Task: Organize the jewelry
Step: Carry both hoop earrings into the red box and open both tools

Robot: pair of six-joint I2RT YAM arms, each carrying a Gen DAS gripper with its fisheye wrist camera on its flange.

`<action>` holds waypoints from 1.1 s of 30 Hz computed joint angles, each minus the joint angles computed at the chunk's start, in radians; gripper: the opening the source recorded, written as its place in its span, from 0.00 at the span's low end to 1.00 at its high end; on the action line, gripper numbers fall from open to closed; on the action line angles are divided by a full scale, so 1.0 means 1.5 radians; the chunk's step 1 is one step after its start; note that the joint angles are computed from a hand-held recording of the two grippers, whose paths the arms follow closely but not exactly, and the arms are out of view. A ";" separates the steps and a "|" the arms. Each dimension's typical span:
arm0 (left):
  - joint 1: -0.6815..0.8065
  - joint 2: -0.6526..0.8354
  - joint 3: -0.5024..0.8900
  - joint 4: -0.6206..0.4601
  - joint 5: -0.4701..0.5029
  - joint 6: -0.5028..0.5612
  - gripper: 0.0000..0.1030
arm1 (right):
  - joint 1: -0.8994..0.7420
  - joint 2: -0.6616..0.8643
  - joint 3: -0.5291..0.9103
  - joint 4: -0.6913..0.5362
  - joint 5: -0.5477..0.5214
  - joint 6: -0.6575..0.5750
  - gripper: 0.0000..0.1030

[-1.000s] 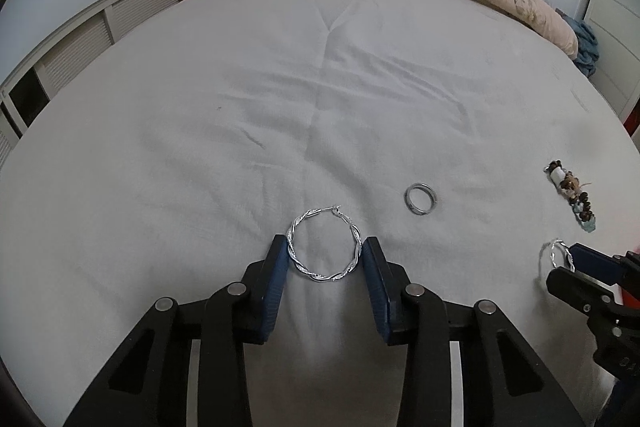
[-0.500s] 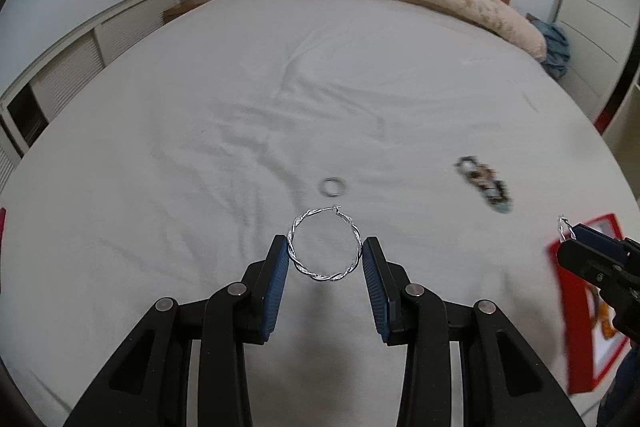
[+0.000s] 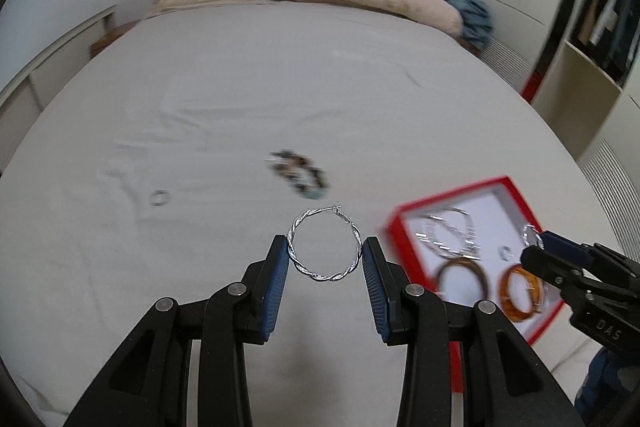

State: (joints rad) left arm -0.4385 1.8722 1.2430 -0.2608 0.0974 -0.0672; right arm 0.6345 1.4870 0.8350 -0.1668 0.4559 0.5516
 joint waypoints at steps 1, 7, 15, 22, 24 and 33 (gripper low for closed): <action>-0.015 0.005 0.006 -0.002 -0.005 -0.004 0.36 | -0.008 -0.016 -0.017 0.000 -0.002 -0.001 0.37; -0.098 0.068 0.058 -0.021 -0.019 -0.016 0.36 | -0.075 -0.084 -0.113 0.008 -0.037 -0.019 0.37; -0.179 0.143 0.089 -0.038 -0.048 -0.031 0.36 | -0.147 -0.055 -0.178 0.080 -0.101 -0.051 0.37; -0.198 0.198 0.134 -0.058 -0.073 -0.022 0.36 | -0.167 -0.011 -0.190 0.132 -0.110 -0.062 0.37; -0.203 0.208 0.145 -0.063 -0.078 -0.018 0.36 | -0.169 -0.006 -0.185 0.131 -0.110 -0.070 0.38; -0.218 0.233 0.157 -0.058 -0.108 -0.002 0.37 | -0.182 -0.005 -0.197 0.142 -0.113 -0.077 0.38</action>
